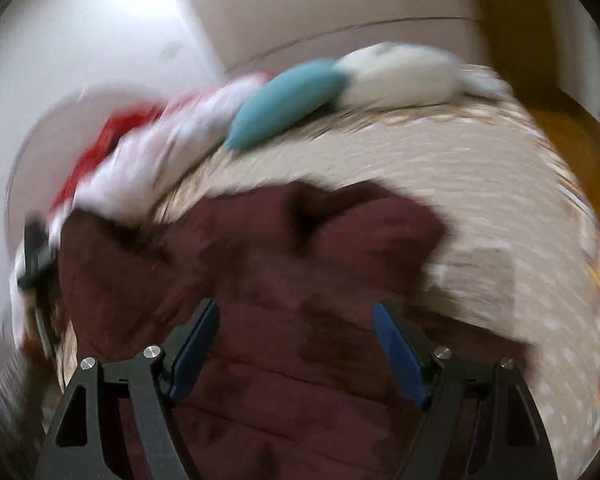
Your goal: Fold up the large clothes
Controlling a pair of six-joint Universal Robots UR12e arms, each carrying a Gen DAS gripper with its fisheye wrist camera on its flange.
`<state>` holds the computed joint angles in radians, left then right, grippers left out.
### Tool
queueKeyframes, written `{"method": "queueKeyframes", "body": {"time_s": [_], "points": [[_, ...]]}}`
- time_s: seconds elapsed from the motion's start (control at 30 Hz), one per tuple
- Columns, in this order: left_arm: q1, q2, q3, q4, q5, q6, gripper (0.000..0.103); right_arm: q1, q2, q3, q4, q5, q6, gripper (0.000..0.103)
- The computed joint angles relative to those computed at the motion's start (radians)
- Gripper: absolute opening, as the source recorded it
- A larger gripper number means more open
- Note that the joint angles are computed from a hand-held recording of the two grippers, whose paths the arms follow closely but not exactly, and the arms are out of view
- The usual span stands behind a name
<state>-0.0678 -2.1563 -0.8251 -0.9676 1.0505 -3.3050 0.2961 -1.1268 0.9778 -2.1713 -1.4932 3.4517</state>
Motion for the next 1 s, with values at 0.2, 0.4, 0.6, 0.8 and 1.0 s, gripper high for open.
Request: {"method": "queueKeyframes", "body": {"time_s": [0.2, 0.4, 0.6, 0.8, 1.0], "points": [[-0.021, 0.015, -0.004, 0.011, 0.094, 0.053, 0.094, 0.054, 0.143, -0.196, 0.233, -0.128, -0.159, 0.070], [-0.038, 0.025, 0.002, 0.027, 0.167, 0.153, 0.095, 0.063, 0.111, -0.201, 0.233, -0.204, -0.160, 0.006], [-0.049, 0.004, 0.021, -0.006, 0.156, 0.210, 0.097, 0.056, 0.162, -0.286, 0.259, -0.407, 0.004, 0.003], [-0.057, -0.047, 0.085, -0.123, 0.123, 0.221, 0.097, 0.036, 0.190, -0.310, 0.325, -0.355, 0.083, 0.004], [-0.047, -0.032, 0.037, -0.056, 0.099, 0.226, 0.097, -0.039, -0.076, 0.081, -0.045, -0.087, 0.263, 0.074]]}}
